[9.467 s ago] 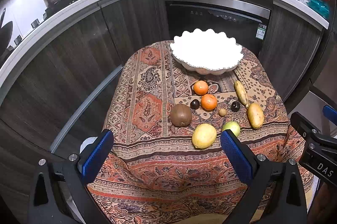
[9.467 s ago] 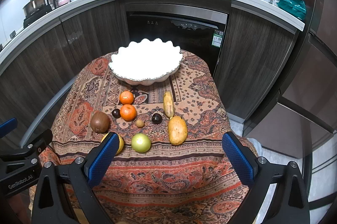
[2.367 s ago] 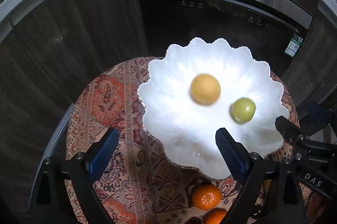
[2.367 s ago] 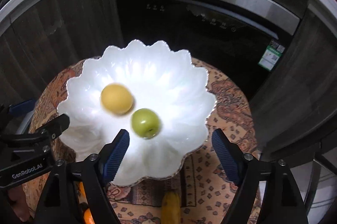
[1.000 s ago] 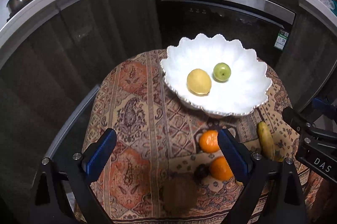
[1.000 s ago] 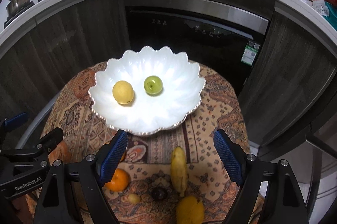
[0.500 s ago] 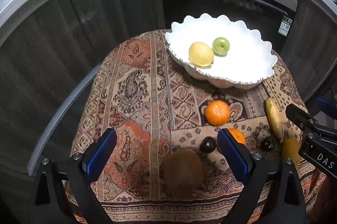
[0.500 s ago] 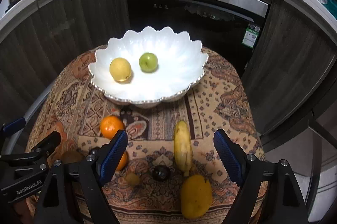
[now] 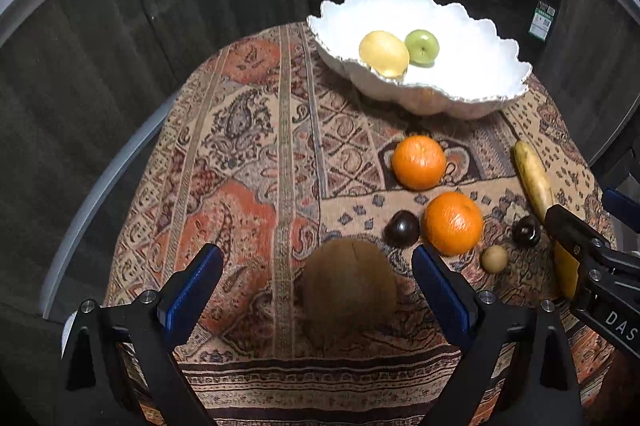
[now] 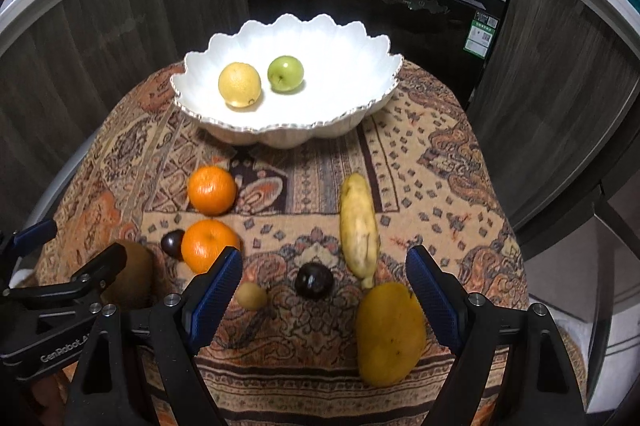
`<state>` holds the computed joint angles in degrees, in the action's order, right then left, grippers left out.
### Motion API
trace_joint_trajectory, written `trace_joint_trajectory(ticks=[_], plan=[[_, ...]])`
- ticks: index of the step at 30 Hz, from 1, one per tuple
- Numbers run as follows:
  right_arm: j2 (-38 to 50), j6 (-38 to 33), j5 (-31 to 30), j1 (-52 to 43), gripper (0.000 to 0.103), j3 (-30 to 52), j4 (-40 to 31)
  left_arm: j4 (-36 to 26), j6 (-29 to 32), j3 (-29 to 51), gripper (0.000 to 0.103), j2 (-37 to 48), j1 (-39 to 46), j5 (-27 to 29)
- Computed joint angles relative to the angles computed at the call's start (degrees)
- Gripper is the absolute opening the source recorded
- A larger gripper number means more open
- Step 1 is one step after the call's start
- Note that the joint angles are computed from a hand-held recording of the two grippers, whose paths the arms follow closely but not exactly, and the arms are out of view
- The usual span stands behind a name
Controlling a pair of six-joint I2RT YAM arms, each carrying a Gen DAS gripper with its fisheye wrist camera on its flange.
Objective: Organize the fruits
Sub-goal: 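Grasp the brown kiwi with the left tool while the right tool grasps a dark plum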
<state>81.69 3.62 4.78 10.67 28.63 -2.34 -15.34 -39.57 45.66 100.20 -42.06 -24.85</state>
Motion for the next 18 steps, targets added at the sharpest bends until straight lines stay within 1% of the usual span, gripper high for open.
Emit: trace_joint_trajectory(ticks=[7, 12, 16, 18], plan=[[1.98, 0.34, 0.38, 0.47, 0.084, -1.13, 1.96, 2.62, 0.04, -0.87, 0.092, 2.78, 0.22, 1.75], [3.56, 0.36, 0.97, 0.72, 0.084, -1.27, 2.81, 4.46, 0.24, -0.98, 0.081, 5.25, 0.44, 3.54], [4.18, 0.54, 1.05, 0.70, 0.084, -1.40, 3.28, 5.40, 0.26, -1.14, 0.079, 6.11, 0.43, 4.20], [4.55, 0.64, 1.10, 0.59, 0.084, -1.45, 3.51, 5.68, 0.48, -1.04, 0.073, 6.56, 0.54, 4.47]])
